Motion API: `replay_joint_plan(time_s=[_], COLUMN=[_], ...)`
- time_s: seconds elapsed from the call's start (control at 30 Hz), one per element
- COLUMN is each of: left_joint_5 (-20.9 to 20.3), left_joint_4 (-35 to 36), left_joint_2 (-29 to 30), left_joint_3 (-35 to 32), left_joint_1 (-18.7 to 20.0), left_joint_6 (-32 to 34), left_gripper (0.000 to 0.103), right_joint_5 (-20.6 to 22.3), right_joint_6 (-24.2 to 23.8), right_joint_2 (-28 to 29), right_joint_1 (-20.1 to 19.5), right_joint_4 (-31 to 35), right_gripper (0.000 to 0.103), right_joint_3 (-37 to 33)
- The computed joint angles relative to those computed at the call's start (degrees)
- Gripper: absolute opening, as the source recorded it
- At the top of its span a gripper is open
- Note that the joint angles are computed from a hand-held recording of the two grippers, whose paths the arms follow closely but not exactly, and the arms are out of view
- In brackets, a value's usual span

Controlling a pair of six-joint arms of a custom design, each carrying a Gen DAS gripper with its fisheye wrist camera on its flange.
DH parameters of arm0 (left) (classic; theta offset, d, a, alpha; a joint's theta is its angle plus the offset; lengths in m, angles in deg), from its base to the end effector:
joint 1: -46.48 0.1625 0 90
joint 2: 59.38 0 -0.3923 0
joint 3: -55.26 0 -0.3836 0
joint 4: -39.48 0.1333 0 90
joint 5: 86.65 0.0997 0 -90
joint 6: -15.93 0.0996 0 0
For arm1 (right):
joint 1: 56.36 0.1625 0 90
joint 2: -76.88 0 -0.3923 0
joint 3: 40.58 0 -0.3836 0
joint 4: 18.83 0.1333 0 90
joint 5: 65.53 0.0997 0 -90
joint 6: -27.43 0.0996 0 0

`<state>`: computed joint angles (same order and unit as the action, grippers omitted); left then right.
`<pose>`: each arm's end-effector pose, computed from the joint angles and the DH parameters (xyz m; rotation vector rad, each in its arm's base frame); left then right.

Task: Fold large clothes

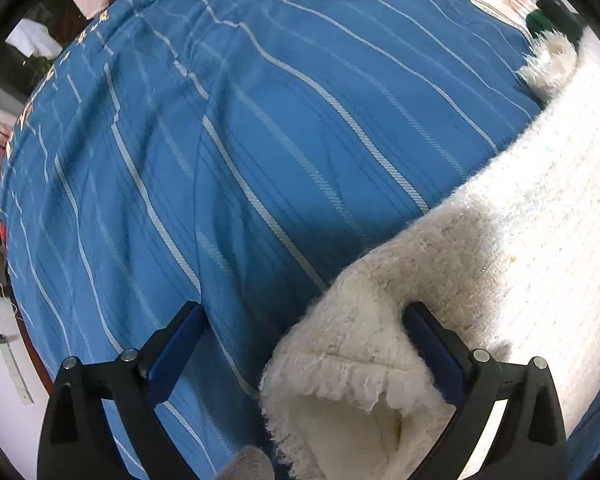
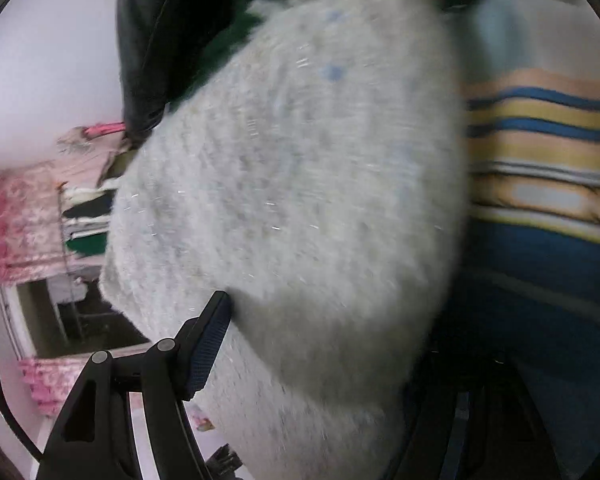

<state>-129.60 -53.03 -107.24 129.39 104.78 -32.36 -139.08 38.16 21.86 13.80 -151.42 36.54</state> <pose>-0.1772 -0.6793 0.1813 -0.1206 2.2546 -0.2667 -0.0881 -0.7200 0.2850 0.6761 2.7549 -0.5434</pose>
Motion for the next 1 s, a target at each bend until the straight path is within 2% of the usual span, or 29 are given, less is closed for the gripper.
replay_joint_plan(time_s=[0.03,0.07,0.13,0.27,0.3,0.33,0.37,0.4,0.47,0.5,0.57,0.6,0.63,0.67,0.7,0.73,0.77,0.8,0.83,0.87,1.0], left_joint_5=[0.1,0.3,0.6,2.0,2.1,2.0,1.8,1.8,3.6,4.1,5.3,5.8,6.3,6.6,6.4,5.7,5.0,4.7,4.5,4.3,3.1], left_joint_4=[0.7,1.7,3.9,9.9,10.5,11.1,11.9,11.7,17.1,18.6,21.2,21.9,22.3,22.7,22.7,21.7,20.3,19.1,17.4,14.7,7.2], left_joint_2=[0.4,0.7,1.5,1.1,0.4,-0.4,-1.7,-2.5,-3.3,-2.3,-3.5,-3.8,-4.4,-4.2,-3.8,-3.7,-3.1,-3.1,-2.9,-2.2,0.7], left_joint_3=[-0.7,-1.1,-2.7,-4.8,-4.5,-4.3,-3.9,-3.1,-3.1,-4.6,-3.2,-2.5,-1.1,-1.0,-0.7,-0.3,-0.3,0.2,0.7,1.3,1.9], left_joint_1=[-0.2,-0.3,-0.5,-1.9,-2.2,-2.6,-3.2,-3.5,-5.0,-5.3,-6.4,-6.6,-7.3,-7.3,-7.6,-7.9,-8.3,-8.7,-9.2,-10.1,-11.6], left_joint_6=[-0.2,-0.5,-1.1,-5.6,-6.7,-8.1,-10.0,-10.6,-14.8,-15.3,-16.7,-16.9,-16.5,-15.7,-14.4,-12.6,-10.7,-9.3,-7.3,-4.3,3.7], left_gripper=[0.103,0.103,0.103,0.103,0.103,0.103,0.103,0.103,0.103,0.103,0.103,0.103,0.103,0.103,0.103,0.103,0.103,0.103,0.103,0.103,0.103], right_joint_5=[1.0,1.4,1.3,-2.8,-4.8,-8.0,-8.9,-11.2,-20.8,-23.5,-31.1,-34.6,-35.8,-36.3,-36.8,-36.4,-34.6,-32.7,-33.3,-36.2,-50.5], right_joint_6=[0.0,-0.2,0.3,7.1,9.3,13.8,15.8,18.9,25.4,27.4,32.9,36.7,39.9,42.2,44.2,44.6,43.0,42.2,42.6,43.2,43.1], right_joint_2=[-0.1,-0.6,-2.2,-8.7,-11.5,-15.6,-19.1,-23.2,-33.3,-36.8,-46.6,-52.5,-57.1,-59.3,-63.1,-64.8,-67.5,-68.9,-69.2,-69.2,-65.8], right_joint_1=[-0.1,-0.1,0.3,2.2,2.6,3.2,2.9,2.9,5.0,5.8,8.4,9.7,9.9,10.2,9.4,8.2,5.1,2.7,2.4,3.6,12.8], right_joint_4=[-0.6,-1.1,-3.8,-14.8,-17.0,-20.5,-21.9,-24.6,-27.6,-27.5,-23.3,-18.3,-14.3,-11.2,-5.7,-2.1,2.1,5.0,7.6,10.2,20.8], right_gripper=[0.049,0.038,0.028,0.025,0.025,0.025,0.024,0.024,0.024,0.024,0.024,0.024,0.024,0.025,0.029,0.036,0.040,0.053,0.060,0.064,0.065], right_joint_3=[0.4,1.1,3.5,12.7,16.0,20.9,24.5,29.1,39.9,43.3,50.8,54.3,57.0,58.1,59.8,60.5,60.8,60.7,60.0,58.5,50.6])
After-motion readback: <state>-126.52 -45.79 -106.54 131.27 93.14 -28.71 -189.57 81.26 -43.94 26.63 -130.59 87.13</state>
